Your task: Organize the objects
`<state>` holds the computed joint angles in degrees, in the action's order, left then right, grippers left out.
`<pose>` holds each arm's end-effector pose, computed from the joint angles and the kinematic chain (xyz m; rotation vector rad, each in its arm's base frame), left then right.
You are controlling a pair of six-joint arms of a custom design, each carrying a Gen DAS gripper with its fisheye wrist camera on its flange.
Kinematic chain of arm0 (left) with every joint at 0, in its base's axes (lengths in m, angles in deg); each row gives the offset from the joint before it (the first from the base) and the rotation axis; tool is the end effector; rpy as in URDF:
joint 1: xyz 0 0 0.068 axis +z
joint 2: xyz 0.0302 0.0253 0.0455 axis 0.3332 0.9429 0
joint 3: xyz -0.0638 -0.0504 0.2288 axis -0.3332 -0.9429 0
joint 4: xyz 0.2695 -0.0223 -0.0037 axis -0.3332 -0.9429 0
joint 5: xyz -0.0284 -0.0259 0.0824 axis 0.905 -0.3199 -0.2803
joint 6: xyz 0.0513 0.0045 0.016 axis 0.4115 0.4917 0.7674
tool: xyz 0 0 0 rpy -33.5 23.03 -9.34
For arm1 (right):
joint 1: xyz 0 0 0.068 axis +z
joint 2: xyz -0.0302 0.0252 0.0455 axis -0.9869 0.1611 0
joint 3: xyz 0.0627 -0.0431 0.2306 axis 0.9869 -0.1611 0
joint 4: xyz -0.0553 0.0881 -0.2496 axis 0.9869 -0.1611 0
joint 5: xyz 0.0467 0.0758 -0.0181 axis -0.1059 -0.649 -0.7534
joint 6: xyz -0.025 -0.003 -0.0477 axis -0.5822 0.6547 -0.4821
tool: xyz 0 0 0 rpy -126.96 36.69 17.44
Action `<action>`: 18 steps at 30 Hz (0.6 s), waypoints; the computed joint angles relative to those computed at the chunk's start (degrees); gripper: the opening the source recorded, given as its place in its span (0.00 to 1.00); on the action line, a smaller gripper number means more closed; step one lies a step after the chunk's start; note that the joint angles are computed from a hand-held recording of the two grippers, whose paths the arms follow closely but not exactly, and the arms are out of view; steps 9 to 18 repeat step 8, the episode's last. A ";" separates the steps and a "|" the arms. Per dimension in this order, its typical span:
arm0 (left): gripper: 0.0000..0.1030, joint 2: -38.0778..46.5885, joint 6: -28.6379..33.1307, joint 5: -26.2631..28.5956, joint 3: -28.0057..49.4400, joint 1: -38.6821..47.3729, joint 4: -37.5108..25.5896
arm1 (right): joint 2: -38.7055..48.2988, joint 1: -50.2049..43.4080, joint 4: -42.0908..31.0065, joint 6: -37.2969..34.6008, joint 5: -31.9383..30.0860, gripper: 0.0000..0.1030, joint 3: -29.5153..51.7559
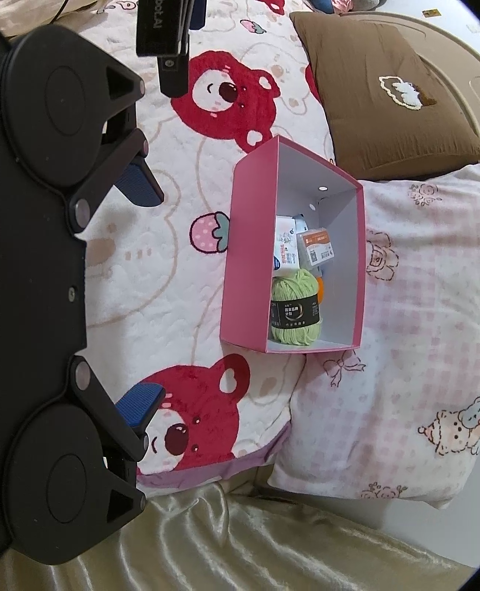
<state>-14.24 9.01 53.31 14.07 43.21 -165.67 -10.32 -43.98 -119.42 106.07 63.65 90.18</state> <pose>0.1887 0.0720 0.3485 0.0182 2.6099 -0.1168 0.1931 0.1283 0.3639 -0.0604 2.5142 -0.0267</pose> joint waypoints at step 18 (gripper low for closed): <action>1.00 -0.14 -0.19 -0.75 -0.03 -0.37 0.07 | -0.38 -0.79 0.22 -0.54 -0.41 1.00 -0.19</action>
